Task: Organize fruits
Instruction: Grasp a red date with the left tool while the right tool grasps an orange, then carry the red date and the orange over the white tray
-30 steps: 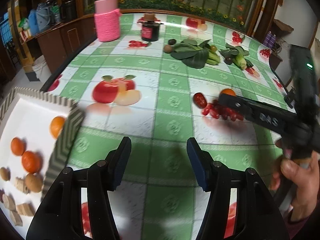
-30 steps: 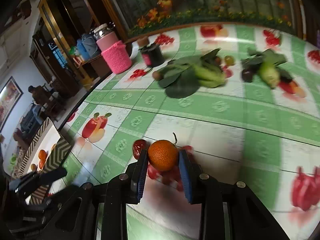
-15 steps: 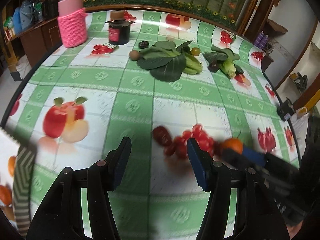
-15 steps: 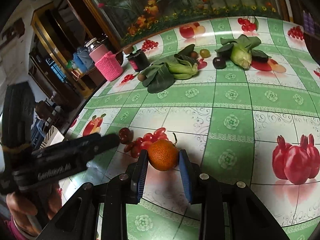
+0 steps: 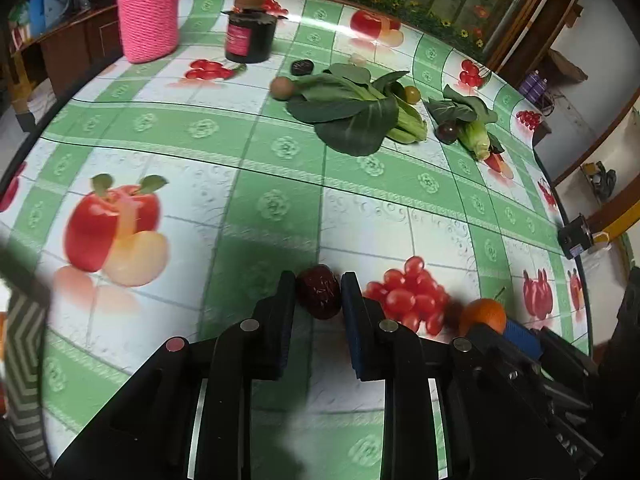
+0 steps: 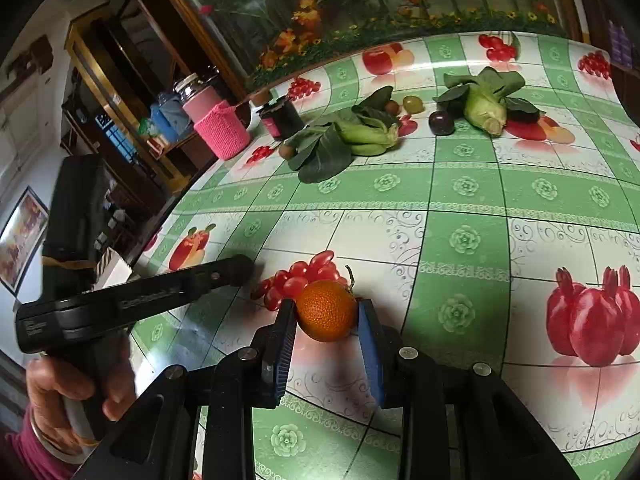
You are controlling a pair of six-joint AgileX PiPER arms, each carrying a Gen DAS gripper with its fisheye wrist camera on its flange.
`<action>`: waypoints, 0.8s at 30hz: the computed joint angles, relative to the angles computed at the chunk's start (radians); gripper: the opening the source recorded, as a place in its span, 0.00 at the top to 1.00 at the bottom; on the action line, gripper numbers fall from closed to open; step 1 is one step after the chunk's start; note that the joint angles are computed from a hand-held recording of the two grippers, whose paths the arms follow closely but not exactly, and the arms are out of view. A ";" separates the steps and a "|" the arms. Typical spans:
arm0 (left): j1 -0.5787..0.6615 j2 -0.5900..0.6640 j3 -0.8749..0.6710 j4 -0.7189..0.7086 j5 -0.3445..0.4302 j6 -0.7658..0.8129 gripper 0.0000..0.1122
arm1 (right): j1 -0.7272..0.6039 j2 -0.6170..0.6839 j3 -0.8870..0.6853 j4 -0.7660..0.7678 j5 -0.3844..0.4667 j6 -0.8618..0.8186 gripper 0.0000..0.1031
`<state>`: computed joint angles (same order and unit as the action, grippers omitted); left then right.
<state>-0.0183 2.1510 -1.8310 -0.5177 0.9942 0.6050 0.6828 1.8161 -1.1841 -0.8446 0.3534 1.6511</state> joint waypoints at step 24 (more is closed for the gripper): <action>0.357 -0.421 0.589 -0.231 -0.315 0.580 0.80 | 0.290 0.218 -0.447 0.134 0.267 -0.217 0.71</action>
